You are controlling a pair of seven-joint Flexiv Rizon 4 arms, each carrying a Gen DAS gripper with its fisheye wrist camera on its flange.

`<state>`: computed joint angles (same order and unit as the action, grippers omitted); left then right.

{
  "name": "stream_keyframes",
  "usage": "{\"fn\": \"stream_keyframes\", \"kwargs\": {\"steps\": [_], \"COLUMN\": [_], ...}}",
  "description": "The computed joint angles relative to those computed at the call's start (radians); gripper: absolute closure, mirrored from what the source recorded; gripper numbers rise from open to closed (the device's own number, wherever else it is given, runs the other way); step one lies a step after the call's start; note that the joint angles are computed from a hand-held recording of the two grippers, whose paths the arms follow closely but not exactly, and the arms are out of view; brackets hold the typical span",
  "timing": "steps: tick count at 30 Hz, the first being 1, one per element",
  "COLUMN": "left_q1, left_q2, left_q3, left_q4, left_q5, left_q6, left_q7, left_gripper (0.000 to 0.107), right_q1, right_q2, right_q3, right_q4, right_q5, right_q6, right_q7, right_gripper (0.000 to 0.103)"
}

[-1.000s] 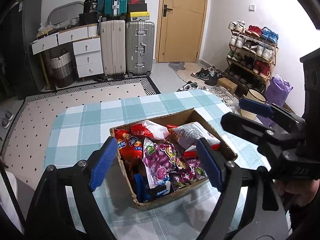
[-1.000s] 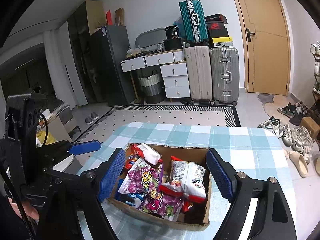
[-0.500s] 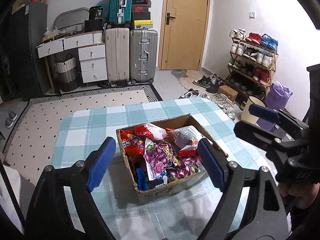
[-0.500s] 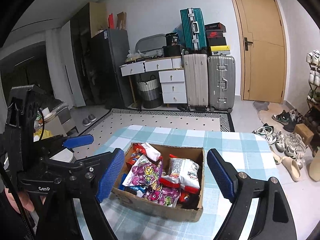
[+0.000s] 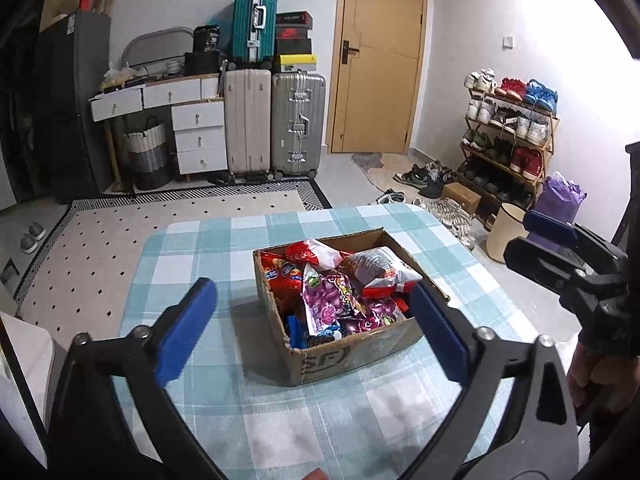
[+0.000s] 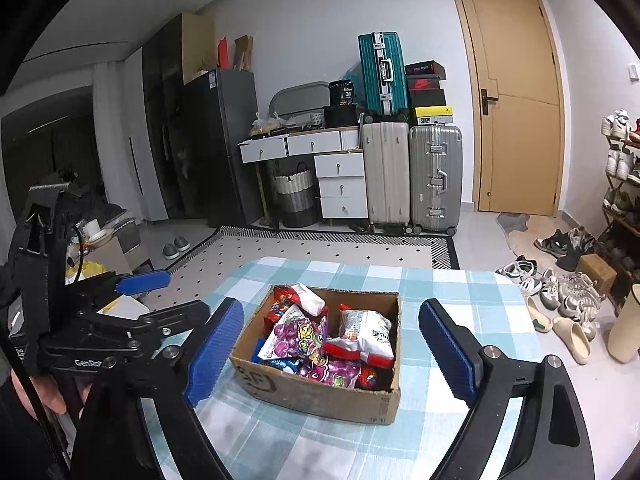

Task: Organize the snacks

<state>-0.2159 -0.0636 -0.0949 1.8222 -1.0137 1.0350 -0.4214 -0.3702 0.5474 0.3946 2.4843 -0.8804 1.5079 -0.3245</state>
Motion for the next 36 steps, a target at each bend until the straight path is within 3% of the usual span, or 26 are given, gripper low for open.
{"fn": "stream_keyframes", "kwargs": {"steps": [11, 15, 27, 36], "left_q1": [-0.016, -0.019, -0.039, -0.09], "left_q2": [0.092, 0.109, 0.172, 0.212], "left_q3": [0.041, 0.054, 0.085, 0.09], "left_q4": [0.089, 0.109, 0.202, 0.272], "left_q5": [-0.086, -0.076, -0.115, -0.276], "left_q6": [0.025, 0.026, 0.066, 0.166], "left_q7": [0.066, 0.049, 0.089, 0.25], "left_gripper": [0.005, 0.005, 0.005, 0.005], "right_q1": [0.098, 0.119, 0.224, 0.281], "right_q2": [0.114, 0.16, 0.318, 0.395], "right_q3": [0.009, 0.017, 0.051, 0.082], "right_q4": [0.043, 0.063, 0.113, 0.143], "right_q5": [0.073, 0.092, 0.172, 0.196], "right_q6": [-0.103, -0.119, -0.241, -0.309], "right_q7": [-0.006, 0.009, 0.016, 0.026], "right_gripper": [0.01, 0.003, 0.001, 0.001]}}
